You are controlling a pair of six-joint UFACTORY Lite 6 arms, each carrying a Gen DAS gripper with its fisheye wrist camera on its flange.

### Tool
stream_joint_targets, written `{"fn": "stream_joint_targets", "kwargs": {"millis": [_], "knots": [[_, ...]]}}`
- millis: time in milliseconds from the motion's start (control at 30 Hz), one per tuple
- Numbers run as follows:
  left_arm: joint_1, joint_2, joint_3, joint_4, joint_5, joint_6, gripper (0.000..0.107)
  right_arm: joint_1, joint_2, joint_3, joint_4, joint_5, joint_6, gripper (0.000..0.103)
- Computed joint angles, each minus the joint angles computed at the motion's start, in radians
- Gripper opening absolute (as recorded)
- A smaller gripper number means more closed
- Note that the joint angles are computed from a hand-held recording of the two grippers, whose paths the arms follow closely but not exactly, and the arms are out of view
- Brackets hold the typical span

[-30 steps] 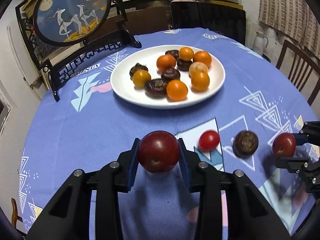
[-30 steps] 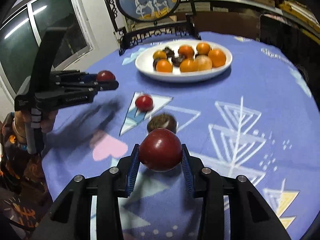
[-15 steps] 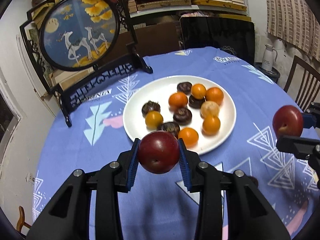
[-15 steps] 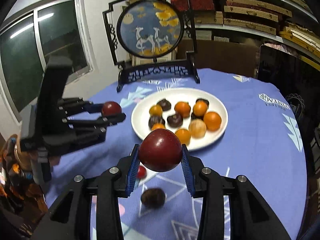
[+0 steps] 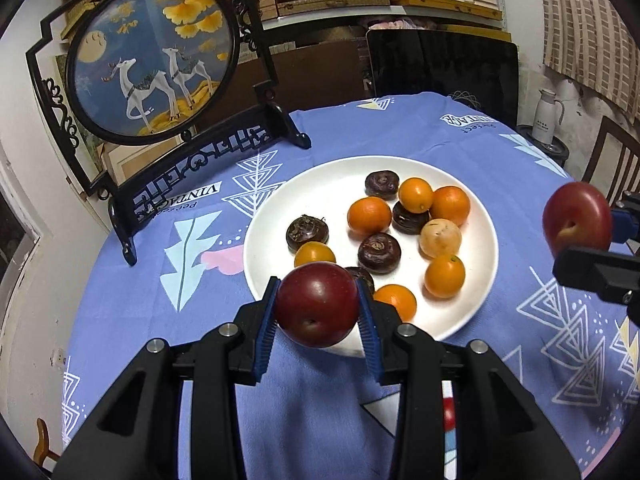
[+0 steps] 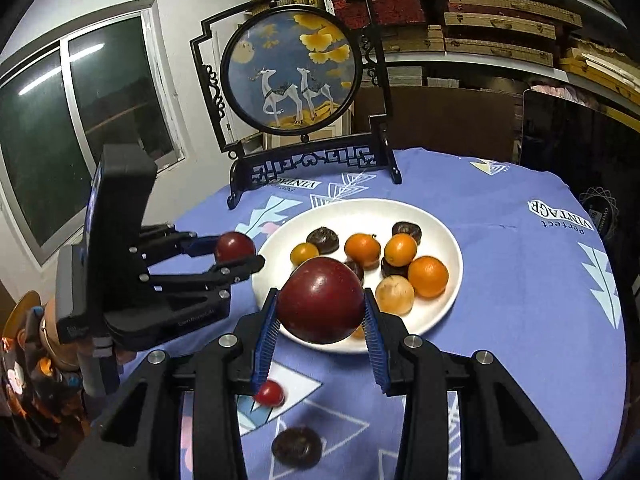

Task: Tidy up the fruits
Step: 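Carry both red plums onto the plate and open both tools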

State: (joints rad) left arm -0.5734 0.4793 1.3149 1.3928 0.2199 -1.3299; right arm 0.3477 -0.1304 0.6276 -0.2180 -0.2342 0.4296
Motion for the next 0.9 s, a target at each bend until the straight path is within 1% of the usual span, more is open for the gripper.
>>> {"fn": "stream_joint_targets", "kwargs": {"millis": [133, 233, 300, 333, 433, 500, 533, 600, 733, 767, 800, 900], "knots": [[0.012, 0.045, 0.048, -0.044, -0.005, 0.039, 0.036, -0.028, 0.058, 0.041, -0.102, -0.039, 0.107, 0.040], [0.016, 0.076, 0.080, -0.071, 0.000, 0.078, 0.036, -0.033, 0.108, 0.082, -0.091, -0.037, 0.084, 0.040], [0.022, 0.101, 0.117, -0.131, 0.001, 0.139, 0.036, -0.041, 0.135, 0.108, -0.103, -0.038, 0.094, 0.040], [0.025, 0.118, 0.140, -0.161, 0.003, 0.167, 0.036, -0.052, 0.156, 0.130, -0.132, -0.047, 0.130, 0.040], [0.035, 0.157, 0.199, -0.270, -0.004, 0.266, 0.036, -0.068, 0.197, 0.169, -0.135, -0.067, 0.142, 0.040], [0.040, 0.184, 0.241, -0.301, 0.001, 0.286, 0.036, -0.088, 0.243, 0.216, -0.229, -0.084, 0.238, 0.040], [0.040, 0.204, 0.271, -0.307, 0.011, 0.284, 0.036, -0.096, 0.266, 0.240, -0.251, -0.093, 0.264, 0.040], [0.042, 0.240, 0.323, -0.370, 0.023, 0.347, 0.036, -0.104, 0.312, 0.296, -0.301, -0.095, 0.324, 0.041], [0.040, 0.329, 0.448, -0.404, 0.081, 0.406, 0.036, -0.093, 0.377, 0.376, -0.251, -0.047, 0.254, 0.041], [0.044, 0.354, 0.485, -0.442, 0.092, 0.446, 0.036, -0.090, 0.394, 0.393, -0.218, -0.033, 0.218, 0.041], [0.049, 0.395, 0.549, -0.519, 0.110, 0.528, 0.036, -0.090, 0.404, 0.402, -0.201, -0.028, 0.201, 0.041], [0.049, 0.477, 0.672, -0.605, 0.154, 0.630, 0.036, -0.100, 0.460, 0.449, -0.237, -0.021, 0.242, 0.041]]}}
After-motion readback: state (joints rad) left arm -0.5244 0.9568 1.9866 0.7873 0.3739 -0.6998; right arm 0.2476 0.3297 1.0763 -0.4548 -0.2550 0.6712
